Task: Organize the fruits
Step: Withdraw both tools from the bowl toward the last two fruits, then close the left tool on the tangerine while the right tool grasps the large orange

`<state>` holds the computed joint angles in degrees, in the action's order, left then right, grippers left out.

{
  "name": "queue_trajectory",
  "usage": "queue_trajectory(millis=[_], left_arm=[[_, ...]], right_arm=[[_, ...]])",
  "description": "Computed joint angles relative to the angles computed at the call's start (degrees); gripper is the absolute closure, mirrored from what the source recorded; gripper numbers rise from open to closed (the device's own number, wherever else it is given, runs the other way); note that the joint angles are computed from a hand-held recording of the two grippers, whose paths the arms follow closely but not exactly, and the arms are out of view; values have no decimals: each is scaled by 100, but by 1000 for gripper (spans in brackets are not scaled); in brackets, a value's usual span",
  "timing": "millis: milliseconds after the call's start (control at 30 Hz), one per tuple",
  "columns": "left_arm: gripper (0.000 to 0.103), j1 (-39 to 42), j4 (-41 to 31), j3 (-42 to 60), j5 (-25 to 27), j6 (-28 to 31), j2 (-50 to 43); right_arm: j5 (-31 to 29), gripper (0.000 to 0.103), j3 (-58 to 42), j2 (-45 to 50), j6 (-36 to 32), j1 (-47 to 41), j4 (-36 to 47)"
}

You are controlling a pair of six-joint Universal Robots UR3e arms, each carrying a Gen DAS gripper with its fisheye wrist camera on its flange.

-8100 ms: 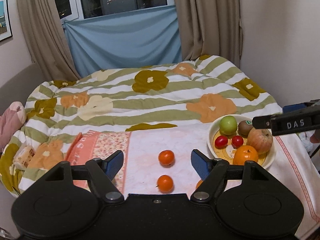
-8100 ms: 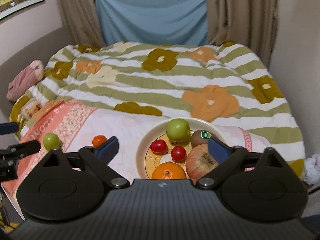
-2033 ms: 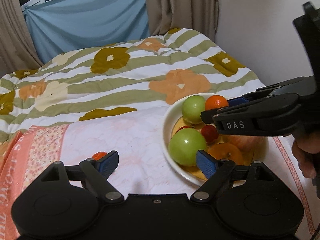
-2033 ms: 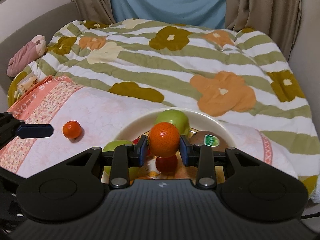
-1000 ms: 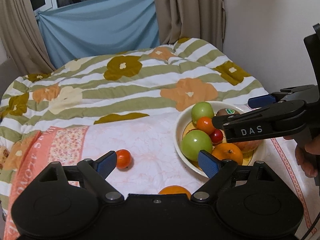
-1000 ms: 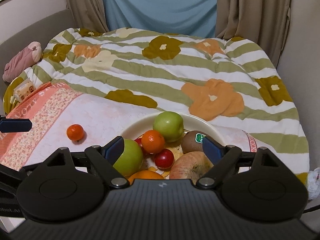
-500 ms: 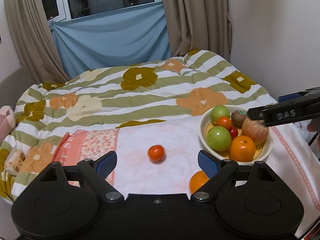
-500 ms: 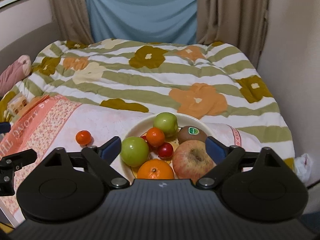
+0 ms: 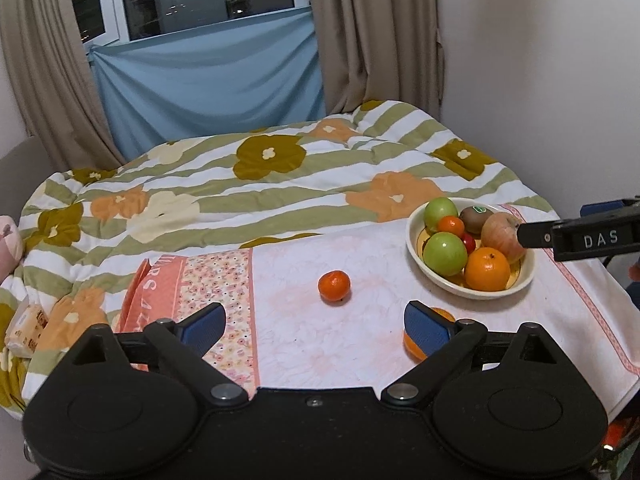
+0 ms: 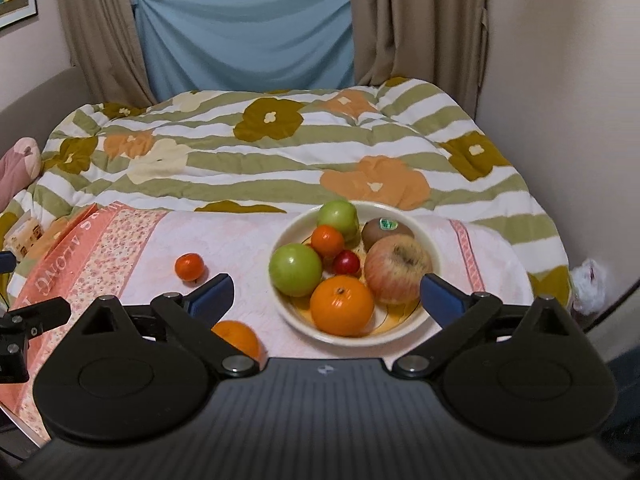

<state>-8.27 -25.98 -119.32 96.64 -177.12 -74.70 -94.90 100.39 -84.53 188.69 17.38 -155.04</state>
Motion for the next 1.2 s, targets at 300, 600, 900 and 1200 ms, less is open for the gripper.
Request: queue_trajectory(millis=[300,600,900,1200], left_arm=[[5,1132,-148,-366,-1303,940,479],[5,2088,-354,-17,-2637,1700,-10],[12,2075,-361,932,-3056,1772,-1571],[25,1792,-571,2256,-3101,1188,-3394]], right_arm=[[-892,0,-318,328,719,876,316],[-1117,0,-887,846,1523,1449,830],[-1432,0,-1426,1658,2248,1694,863],[-1815,0,-1914,2414,2576,1820,942]])
